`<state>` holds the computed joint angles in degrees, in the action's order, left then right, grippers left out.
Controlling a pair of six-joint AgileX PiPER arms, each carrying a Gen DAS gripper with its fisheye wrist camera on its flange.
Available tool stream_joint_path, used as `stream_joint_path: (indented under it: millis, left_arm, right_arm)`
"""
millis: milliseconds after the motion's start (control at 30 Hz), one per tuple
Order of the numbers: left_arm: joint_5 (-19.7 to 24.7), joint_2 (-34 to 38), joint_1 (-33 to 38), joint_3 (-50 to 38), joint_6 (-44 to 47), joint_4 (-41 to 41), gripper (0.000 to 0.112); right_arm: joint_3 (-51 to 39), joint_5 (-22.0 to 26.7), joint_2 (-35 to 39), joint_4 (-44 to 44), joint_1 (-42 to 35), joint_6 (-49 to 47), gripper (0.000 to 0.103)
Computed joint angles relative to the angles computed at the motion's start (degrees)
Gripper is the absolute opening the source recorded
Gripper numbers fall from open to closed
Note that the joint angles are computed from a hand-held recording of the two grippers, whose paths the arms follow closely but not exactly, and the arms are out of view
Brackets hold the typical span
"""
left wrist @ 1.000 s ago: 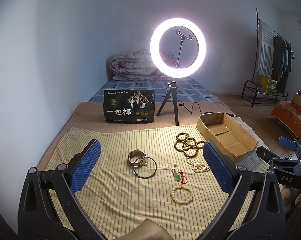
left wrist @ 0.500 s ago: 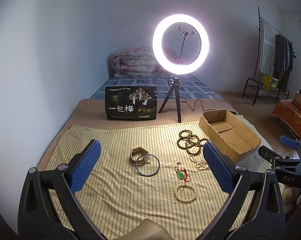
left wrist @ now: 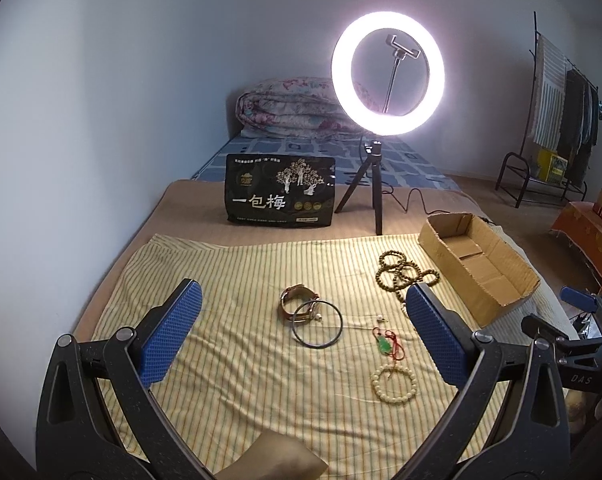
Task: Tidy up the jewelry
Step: 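Move the right gripper to the cream bead bracelet while the left gripper reaches the blue bangle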
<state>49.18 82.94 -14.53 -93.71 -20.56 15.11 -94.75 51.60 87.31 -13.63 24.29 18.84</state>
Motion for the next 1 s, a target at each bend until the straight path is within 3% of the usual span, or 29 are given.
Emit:
stream_joint_path:
  millis: [300, 433, 533, 667, 900, 1000]
  left_arm:
    - [0.6, 4.0, 7.6, -2.0, 5.9, -8.7, 0.103]
    - [3.9, 8.7, 12.5, -6.1, 9.8, -15.6, 0.082]
    - [5.8, 12.2, 15.3, -8.7, 12.1, -20.4, 0.079]
    - [9.7, 17.2, 16.9, -12.8, 14.6, -25.2, 0.067]
    - [16.0, 25.1, 16.5, -18.0, 16.9, -31.9, 0.067]
    - [17.3, 27.1, 15.4, -19.9, 16.4, -32.4, 0.080]
  right_arm:
    - [-1.9, 1.1, 4.7, 3.7, 0.6, -4.7, 0.095]
    - [-3.4, 2.8, 7.5, 5.9, 1.0, -7.5, 0.090]
    - [-4.3, 3.7, 9.1, 10.0, 0.4, -10.9, 0.089]
    - [-5.4, 4.8, 11.4, 14.0, 0.3, -14.0, 0.083]
    - [-8.5, 8.8, 16.1, 19.4, -0.6, -16.0, 0.083]
    - [-9.5, 9.4, 17.4, 19.5, -0.3, -15.7, 0.083]
